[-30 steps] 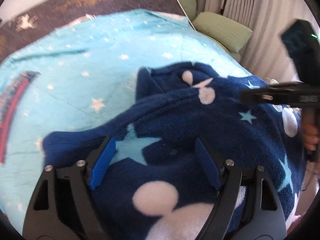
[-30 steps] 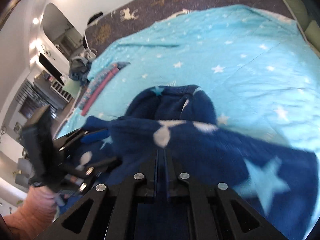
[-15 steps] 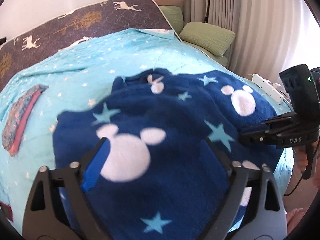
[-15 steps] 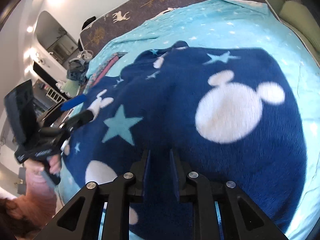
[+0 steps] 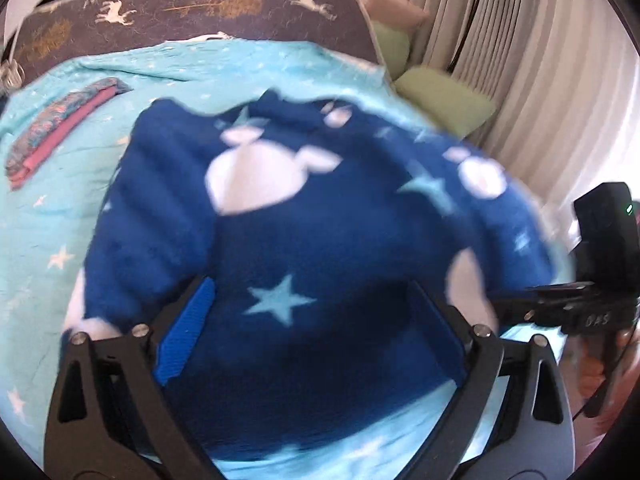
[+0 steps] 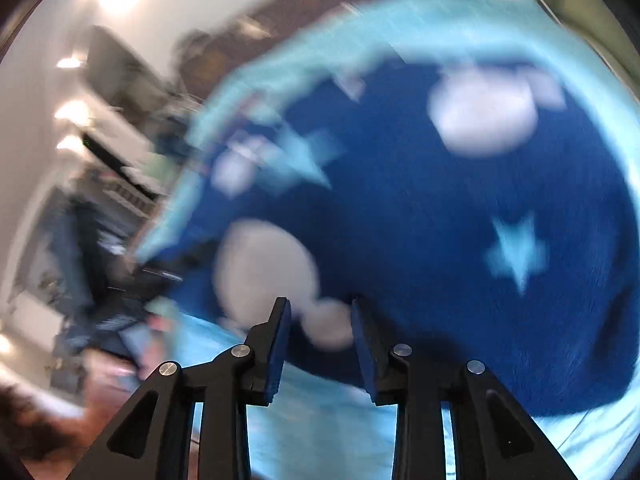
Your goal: Fold small clothes
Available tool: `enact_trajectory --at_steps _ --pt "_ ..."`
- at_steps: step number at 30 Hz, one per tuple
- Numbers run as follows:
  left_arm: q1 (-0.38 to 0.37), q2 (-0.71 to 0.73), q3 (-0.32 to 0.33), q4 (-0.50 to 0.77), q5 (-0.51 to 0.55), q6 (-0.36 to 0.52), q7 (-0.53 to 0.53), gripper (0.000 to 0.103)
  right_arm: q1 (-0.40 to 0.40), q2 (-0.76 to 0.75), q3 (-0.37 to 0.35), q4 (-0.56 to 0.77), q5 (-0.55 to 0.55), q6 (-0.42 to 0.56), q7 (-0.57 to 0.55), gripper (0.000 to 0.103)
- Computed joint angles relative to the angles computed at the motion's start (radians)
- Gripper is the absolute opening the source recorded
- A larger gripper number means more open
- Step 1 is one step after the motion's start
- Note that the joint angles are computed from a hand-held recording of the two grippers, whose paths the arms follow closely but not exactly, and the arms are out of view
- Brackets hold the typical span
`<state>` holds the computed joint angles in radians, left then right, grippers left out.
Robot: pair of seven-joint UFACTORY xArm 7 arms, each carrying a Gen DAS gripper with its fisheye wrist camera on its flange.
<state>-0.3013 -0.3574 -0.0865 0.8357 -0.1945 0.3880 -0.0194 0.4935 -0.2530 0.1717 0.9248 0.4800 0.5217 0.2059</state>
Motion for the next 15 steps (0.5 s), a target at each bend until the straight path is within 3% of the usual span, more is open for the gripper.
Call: enact_trajectory --at_steps 3,5,8,10,12,13,15 --pt "0.039 -0.062 -0.04 -0.048 0.07 -0.02 -0.054 0.092 0.099 -0.036 -0.091 -0.066 0.12 -0.096 -0.047 0.029" --pt "0.055 -0.12 -0.036 -0.077 0.086 -0.024 -0.082 0.092 0.0 -0.096 -0.012 -0.094 0.079 -0.11 -0.008 0.03" --pt "0.177 -0.197 -0.072 -0.116 0.172 -0.024 -0.2 0.092 -0.126 -0.205 0.051 -0.149 -0.132 -0.132 0.156 0.031" --pt "0.214 -0.192 -0.043 -0.123 0.186 0.012 -0.237 0.092 -0.142 -0.251 0.03 -0.184 -0.171 -0.141 0.222 0.032" --pt "0.215 -0.141 0.0 -0.106 0.164 0.099 -0.232 0.096 -0.141 -0.264 -0.016 -0.203 -0.168 -0.091 0.265 0.039" --pt "0.172 -0.116 0.061 -0.122 0.104 0.103 -0.23 0.097 -0.14 -0.256 -0.031 -0.205 -0.169 -0.057 0.277 0.039" --pt "0.175 -0.147 0.066 -0.157 0.036 0.043 -0.22 0.097 -0.093 -0.231 -0.087 -0.247 -0.085 -0.11 0.263 0.033"
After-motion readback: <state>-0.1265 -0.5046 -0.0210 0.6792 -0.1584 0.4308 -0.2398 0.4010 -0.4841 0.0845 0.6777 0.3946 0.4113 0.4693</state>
